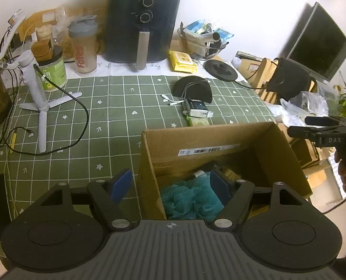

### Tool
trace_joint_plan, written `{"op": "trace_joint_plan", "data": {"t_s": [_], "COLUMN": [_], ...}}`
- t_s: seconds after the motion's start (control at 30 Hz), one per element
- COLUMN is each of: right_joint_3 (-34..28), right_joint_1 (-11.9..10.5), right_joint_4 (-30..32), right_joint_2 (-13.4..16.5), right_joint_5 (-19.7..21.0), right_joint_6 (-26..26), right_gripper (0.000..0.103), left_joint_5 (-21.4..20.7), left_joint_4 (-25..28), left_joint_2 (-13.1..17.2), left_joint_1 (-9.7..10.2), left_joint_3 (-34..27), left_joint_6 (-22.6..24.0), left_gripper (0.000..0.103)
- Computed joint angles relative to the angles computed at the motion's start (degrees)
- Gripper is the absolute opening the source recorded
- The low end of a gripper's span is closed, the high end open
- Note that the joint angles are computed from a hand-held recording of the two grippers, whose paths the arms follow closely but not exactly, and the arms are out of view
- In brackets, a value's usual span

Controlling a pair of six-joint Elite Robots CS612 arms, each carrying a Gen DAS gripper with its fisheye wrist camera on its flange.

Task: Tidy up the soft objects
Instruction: 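Move the right gripper onto the black foam microphone cover and close on it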

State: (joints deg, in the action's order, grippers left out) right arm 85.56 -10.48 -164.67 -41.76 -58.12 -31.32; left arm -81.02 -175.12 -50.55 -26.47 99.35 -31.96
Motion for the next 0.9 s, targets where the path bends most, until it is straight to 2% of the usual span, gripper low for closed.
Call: {"op": "trace_joint_plan", "data": {"t_s": [0.3,0.47,0.63,0.9], "right_joint_3": [-9.0,-14.5,-21.3,-32.2], "right_joint_1": [-0.1,0.4,1.4,3.4], "right_joint_4": [9.7,12.6,17.9,20.6], "right_joint_2": [4.5,8.0,12.0,18.9], "right_joint_5": [3.5,4.4,4.6,3.2], "right_joint_6": [-3.7,-5.6,-8.4,-12.4], "right_gripper": [0.103,0.103,0.103,0.103], "left_joint_5": [-0.4,-1.2,-1.3,1.2], "left_joint_4": [1.5,2.9,3.3,3.9], "left_joint_2": [1.2,1.7,1.9,2.2], "left_joint_1": [0.34,0.49,0.61,0.69], "left_joint_3": [-2.5,-3.6,-4.3,-5.8], "left_joint_6": [-0.9,-1.6,-2.2,-4.0], "left_gripper": [0.073,0.073,0.073,0.073]}}
